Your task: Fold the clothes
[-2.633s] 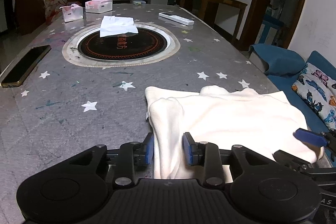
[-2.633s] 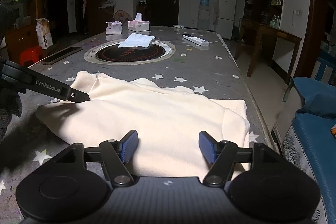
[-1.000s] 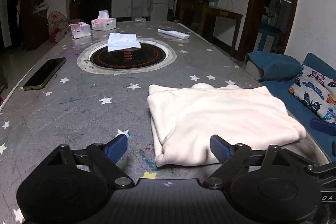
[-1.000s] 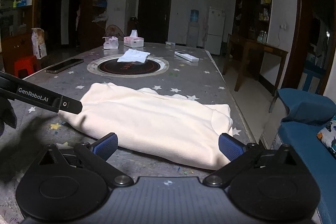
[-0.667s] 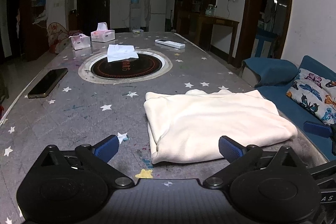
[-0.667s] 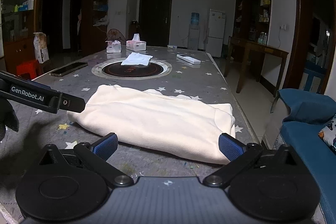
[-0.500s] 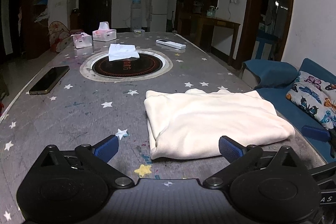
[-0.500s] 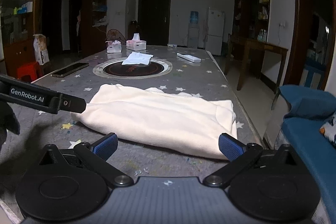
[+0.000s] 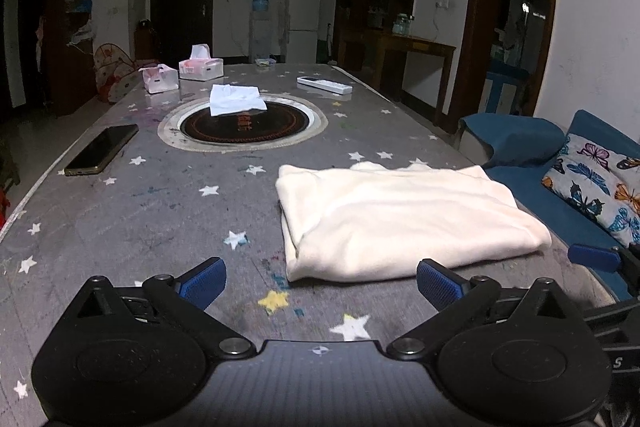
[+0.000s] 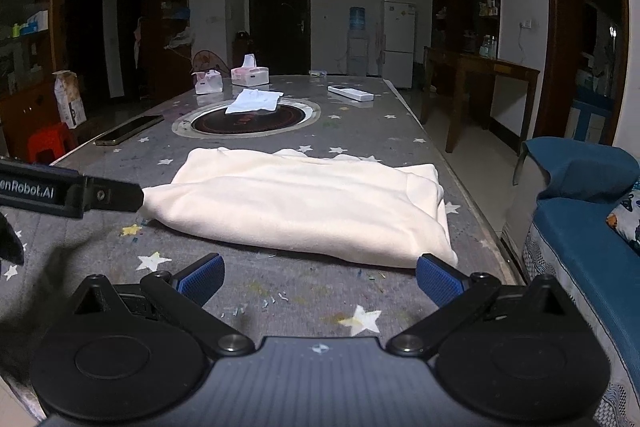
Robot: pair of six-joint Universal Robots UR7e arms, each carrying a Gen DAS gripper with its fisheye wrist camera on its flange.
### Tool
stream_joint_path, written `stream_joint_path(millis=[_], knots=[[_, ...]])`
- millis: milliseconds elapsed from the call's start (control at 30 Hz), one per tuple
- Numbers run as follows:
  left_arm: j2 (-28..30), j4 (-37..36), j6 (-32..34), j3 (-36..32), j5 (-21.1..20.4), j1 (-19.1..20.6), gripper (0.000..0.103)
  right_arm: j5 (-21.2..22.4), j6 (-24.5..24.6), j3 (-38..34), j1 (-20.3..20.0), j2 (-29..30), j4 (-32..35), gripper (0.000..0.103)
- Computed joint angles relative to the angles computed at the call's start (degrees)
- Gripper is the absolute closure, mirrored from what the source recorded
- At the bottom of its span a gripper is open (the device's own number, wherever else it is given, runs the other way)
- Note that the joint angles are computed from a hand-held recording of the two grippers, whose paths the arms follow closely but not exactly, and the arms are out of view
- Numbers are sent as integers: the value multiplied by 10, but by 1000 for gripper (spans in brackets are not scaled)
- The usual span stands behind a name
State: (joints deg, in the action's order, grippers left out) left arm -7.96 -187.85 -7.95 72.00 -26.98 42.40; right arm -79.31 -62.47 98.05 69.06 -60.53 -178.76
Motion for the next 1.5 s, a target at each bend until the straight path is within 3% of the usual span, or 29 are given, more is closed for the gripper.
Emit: stream_joint_path(millis=[767, 1500], knots=[[3, 36, -30, 11, -14, -16, 0, 20, 7, 21, -16, -26, 14, 0], [4, 58, -43, 6, -13, -16, 0, 10, -6, 25, -12, -25, 23, 0]])
